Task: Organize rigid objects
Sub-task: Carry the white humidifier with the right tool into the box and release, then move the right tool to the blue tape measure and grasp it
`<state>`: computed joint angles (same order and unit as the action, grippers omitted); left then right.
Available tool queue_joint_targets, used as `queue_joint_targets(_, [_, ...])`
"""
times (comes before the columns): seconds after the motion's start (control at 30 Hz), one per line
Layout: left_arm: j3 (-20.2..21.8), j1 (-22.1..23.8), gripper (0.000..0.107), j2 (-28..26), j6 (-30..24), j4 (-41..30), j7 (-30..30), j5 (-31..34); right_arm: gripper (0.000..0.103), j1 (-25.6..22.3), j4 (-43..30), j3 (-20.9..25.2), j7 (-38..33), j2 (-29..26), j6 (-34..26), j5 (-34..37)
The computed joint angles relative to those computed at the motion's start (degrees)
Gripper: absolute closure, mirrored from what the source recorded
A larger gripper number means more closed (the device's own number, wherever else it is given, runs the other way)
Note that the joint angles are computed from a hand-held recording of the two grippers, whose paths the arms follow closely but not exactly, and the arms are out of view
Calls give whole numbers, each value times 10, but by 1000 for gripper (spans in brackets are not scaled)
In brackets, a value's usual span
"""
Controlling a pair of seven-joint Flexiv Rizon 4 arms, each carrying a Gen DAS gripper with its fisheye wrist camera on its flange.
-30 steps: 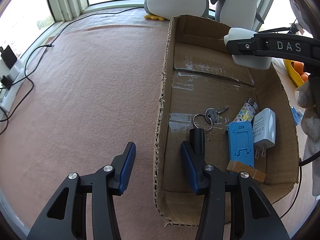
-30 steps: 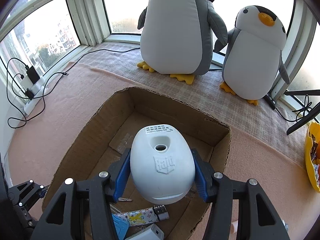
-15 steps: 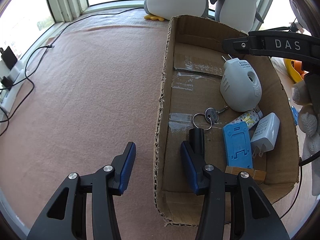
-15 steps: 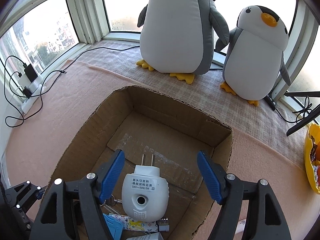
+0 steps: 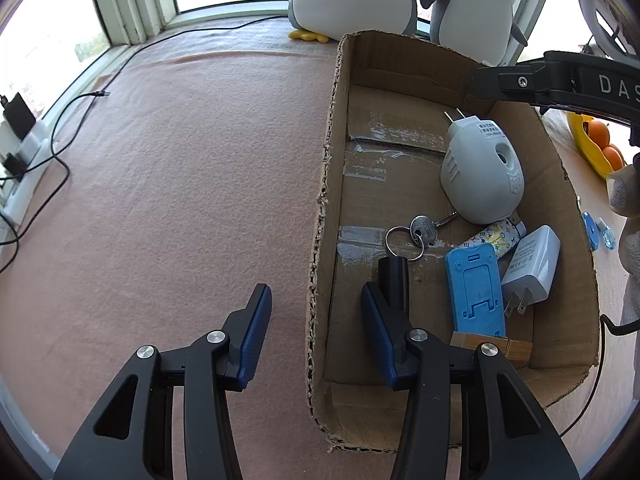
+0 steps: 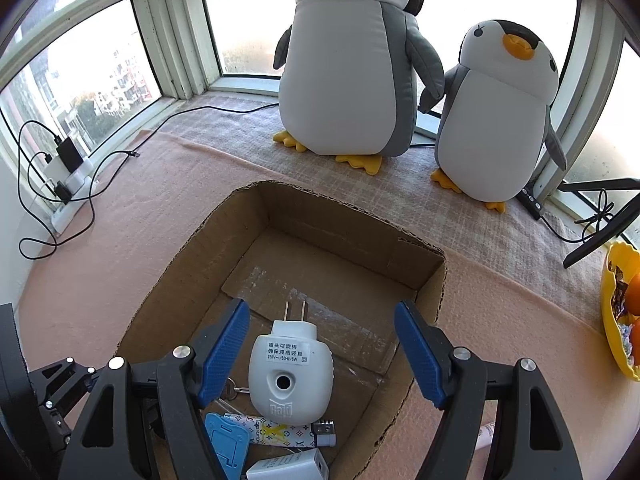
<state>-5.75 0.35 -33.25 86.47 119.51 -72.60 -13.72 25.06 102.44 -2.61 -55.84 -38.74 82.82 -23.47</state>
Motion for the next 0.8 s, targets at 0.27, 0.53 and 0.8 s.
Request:
queue_joint_targets(0.27, [2,-1,59,0,0,-1,-1,2,32,9,46,-15,11,34,36,5])
queue_joint_targets(0.53, [3,-1,59,2,2,1,2,6,32,30,117,-51,30,84,79,9])
queue_joint_targets(0.8, [5,-3,59,1,3,0,1,7,32,57,182,-96,49,138,107,21])
